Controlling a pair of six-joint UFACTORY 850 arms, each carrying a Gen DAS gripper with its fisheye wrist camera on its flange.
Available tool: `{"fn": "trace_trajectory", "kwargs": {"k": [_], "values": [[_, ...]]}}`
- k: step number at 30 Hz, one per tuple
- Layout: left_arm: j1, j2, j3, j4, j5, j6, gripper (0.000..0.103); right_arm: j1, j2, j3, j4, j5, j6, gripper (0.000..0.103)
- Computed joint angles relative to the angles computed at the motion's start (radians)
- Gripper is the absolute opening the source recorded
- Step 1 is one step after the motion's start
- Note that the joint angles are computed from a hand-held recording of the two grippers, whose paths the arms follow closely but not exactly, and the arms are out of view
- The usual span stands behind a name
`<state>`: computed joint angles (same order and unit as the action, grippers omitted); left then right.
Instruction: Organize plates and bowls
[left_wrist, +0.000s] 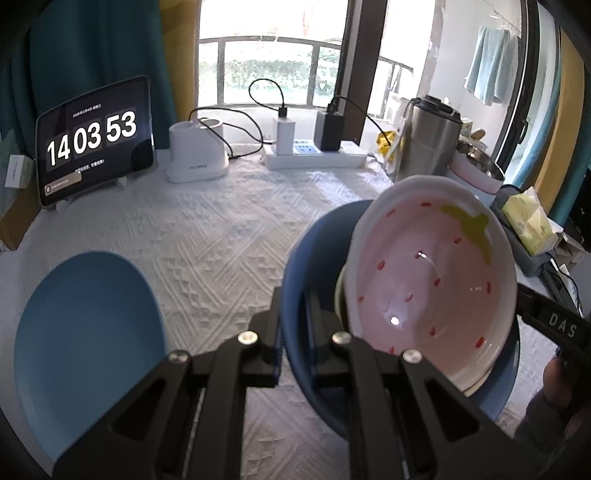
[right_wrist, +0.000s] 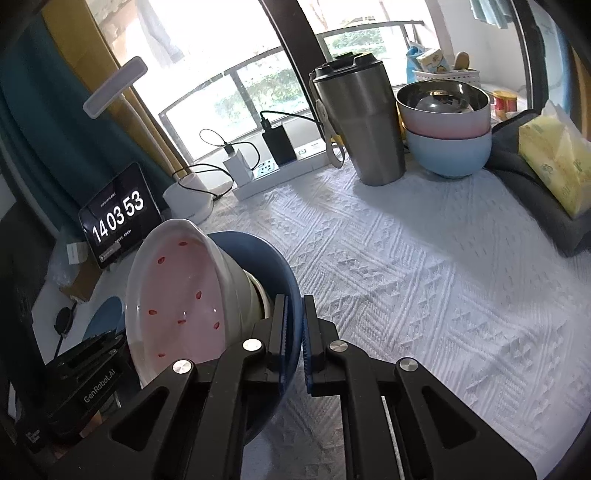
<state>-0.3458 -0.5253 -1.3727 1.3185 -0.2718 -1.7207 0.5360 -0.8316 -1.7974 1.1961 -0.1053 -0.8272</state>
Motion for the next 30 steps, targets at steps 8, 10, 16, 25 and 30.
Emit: {"fn": "trace_trajectory", "kwargs": {"k": [8,10,16,25,30], "values": [[0.000,0.001,-0.001,-0.031,-0.002,0.021,0.008,0.002,0.001,0.001,-0.014,0.003,0.015,0.008],[0.000,0.001,-0.002,-0.039,-0.001,0.030,0.008,0.001,0.000,-0.002,-0.069,0.000,0.065,0.008],[-0.001,0.006,0.005,-0.052,0.006,0.035,0.008,0.004,0.004,-0.004,-0.217,0.004,0.213,0.008],[0.001,0.028,0.029,0.005,0.022,-0.023,0.008,0.011,0.023,0.012,-0.357,0.020,0.351,0.008],[0.005,0.052,0.052,0.069,0.025,-0.087,0.008,0.019,0.036,0.020,-0.398,0.030,0.386,0.008]]}}
